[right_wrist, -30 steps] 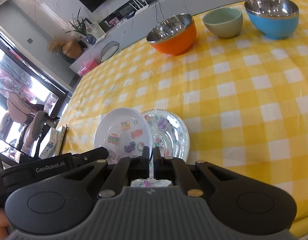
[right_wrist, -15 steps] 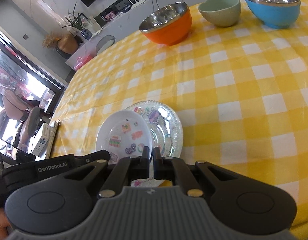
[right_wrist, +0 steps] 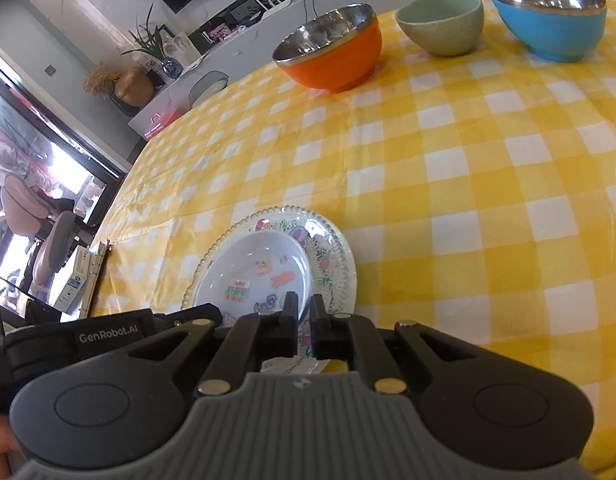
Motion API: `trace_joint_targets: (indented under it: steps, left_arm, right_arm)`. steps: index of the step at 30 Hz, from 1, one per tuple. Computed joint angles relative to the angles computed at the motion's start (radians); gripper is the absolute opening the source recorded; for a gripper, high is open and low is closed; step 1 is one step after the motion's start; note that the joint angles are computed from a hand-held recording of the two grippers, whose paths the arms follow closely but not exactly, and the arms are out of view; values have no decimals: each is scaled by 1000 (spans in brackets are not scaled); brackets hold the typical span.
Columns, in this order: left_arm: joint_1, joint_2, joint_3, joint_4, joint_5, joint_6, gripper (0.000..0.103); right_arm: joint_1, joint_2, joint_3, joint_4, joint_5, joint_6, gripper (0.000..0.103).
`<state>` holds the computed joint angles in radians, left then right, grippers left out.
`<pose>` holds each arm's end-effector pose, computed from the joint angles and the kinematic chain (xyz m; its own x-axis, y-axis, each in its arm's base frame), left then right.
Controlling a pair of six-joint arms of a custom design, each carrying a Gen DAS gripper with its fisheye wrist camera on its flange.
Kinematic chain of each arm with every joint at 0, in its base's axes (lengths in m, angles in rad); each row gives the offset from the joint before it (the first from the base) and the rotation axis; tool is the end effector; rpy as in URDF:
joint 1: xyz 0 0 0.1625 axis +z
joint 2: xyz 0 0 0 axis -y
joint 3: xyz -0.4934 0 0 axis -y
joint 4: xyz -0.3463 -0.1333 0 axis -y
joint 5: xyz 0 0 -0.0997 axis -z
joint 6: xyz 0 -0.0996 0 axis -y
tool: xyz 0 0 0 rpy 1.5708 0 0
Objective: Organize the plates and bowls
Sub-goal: 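Carry the small sticker plate onto the glass plate stack and lower it, then open both grippers and move them to the blue bowl rim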
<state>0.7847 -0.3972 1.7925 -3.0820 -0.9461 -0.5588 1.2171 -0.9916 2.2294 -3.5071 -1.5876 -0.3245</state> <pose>-0.3061 -0.5763 -0.0563 -0.8992 0.0740 -0.4313 0.2667 0.8741 -0.4060 -0.0579 -0.5368 0.2360 -0.9700 0.1088 0.2172 -0.0465 0.7946 -0.6054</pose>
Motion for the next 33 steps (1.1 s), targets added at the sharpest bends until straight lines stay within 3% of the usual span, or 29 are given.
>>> trace_joint_targets:
  steps: [2,6,20,33]
  left_arm:
    - [2,-1,6,-19,-7,0,21]
    - [-2,-4,18,-55,2,-2,37]
    - [-41,-14,12,-108,25,25,41]
    - [-97,76,-165,-50,6,177,41]
  right_arm:
    - [6,3,2,-18,-14,-19,8]
    - [7,-2,12,-42,-4,-40,25]
    - [48,-43,11,-76,-108,-117,45]
    - [28,-131,-78,-50,-137,-278,46]
